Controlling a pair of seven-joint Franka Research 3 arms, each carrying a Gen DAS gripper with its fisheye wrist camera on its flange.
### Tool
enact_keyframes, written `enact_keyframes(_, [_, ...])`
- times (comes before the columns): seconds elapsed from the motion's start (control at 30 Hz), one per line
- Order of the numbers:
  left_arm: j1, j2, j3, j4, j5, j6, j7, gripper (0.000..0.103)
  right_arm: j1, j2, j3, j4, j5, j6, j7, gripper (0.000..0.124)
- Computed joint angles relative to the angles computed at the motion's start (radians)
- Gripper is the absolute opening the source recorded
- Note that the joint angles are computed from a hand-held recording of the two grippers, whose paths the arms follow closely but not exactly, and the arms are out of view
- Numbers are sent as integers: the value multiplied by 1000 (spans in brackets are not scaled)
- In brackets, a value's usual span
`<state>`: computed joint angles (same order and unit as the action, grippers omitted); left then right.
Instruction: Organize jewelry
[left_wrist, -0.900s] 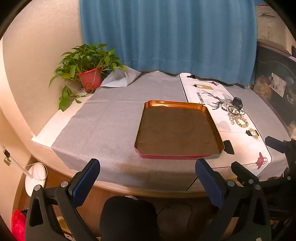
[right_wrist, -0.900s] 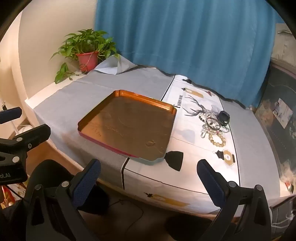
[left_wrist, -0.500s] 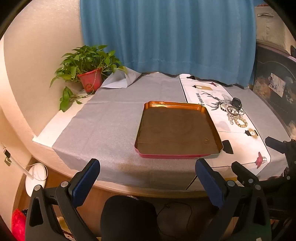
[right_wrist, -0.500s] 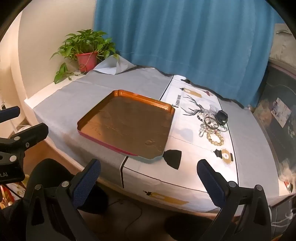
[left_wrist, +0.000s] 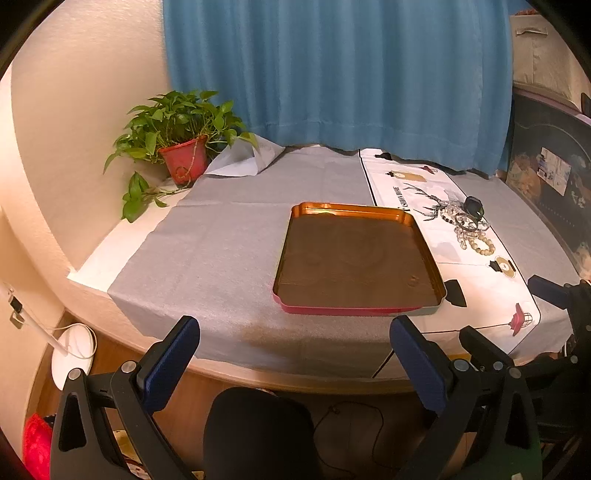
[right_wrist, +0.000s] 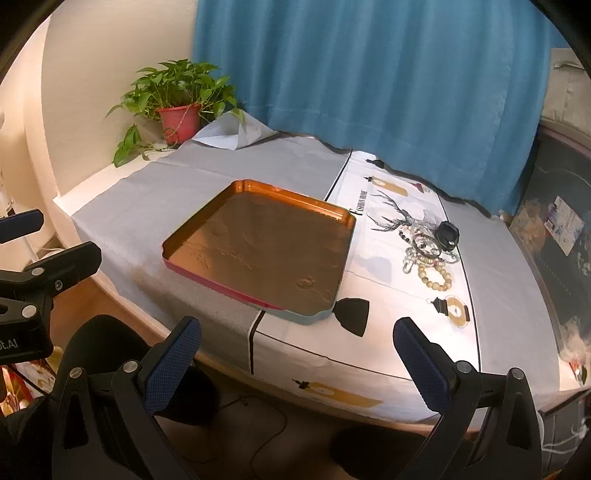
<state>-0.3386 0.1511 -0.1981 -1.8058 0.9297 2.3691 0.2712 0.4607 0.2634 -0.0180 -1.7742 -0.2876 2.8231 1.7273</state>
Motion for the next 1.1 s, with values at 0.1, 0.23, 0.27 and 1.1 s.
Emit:
enact_keyframes(0.1, [0, 0, 0, 1, -3, -1, 4, 103, -3, -1, 2, 1, 7, -2, -8, 103])
enact_keyframes(0.23, [4, -17, -1, -11, -8, -3, 15, 103, -4, -4, 2, -5, 10, 5, -13, 103])
enact_keyframes(0.27, [5, -19, -2, -10, -10, -5, 18, 103, -3, -2, 2, -2, 9, 4, -13, 103])
enact_keyframes(1.1, [2, -15, -7, 10, -7, -27, 33, 103, -11, -22, 7, -12, 18, 6, -7, 103])
